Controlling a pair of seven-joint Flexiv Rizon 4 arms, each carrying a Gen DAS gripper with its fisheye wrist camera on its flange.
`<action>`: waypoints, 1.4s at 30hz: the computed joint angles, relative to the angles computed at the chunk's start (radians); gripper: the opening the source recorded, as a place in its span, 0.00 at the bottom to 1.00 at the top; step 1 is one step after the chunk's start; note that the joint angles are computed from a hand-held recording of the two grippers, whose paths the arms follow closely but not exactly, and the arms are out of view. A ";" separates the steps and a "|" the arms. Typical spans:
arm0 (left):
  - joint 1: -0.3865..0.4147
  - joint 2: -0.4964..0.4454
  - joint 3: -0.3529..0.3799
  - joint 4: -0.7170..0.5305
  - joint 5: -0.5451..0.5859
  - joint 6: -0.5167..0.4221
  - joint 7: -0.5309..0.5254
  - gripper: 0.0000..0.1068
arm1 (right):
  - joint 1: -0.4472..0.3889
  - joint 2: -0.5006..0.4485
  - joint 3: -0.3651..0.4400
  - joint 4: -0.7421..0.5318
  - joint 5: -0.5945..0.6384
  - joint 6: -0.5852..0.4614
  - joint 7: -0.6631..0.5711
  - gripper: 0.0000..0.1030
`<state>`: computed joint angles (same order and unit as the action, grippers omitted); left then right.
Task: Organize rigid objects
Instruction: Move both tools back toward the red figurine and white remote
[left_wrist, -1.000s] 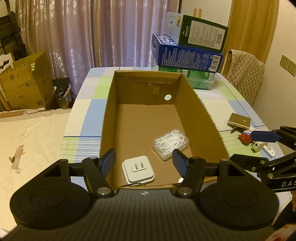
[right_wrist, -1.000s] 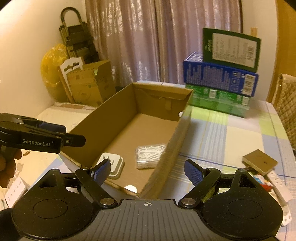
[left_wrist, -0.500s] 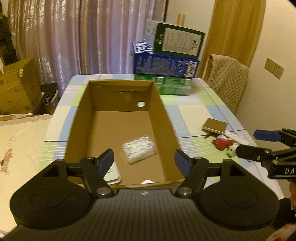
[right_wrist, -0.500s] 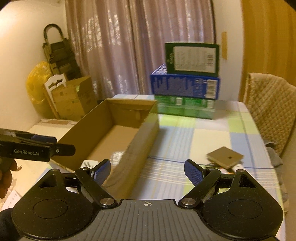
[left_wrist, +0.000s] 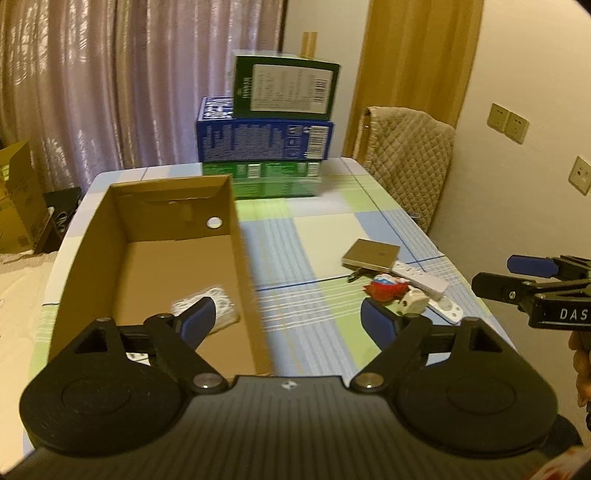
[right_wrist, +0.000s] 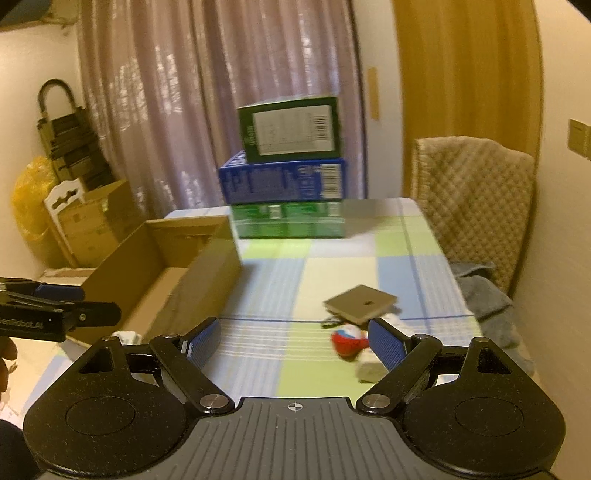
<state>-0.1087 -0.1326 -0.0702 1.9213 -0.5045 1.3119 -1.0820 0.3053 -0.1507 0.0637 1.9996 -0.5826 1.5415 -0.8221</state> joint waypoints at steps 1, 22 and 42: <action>-0.004 -0.004 -0.003 -0.003 0.004 0.003 -0.001 0.84 | -0.003 0.008 -0.009 0.010 -0.007 0.003 0.010 0.81; -0.060 -0.120 -0.071 -0.086 0.035 -0.008 -0.048 0.88 | -0.163 0.076 -0.020 0.163 -0.031 -0.011 0.035 0.81; -0.052 -0.343 -0.151 -0.204 0.129 0.049 0.033 0.85 | -0.235 -0.168 0.112 -0.013 0.354 -0.032 -0.529 0.81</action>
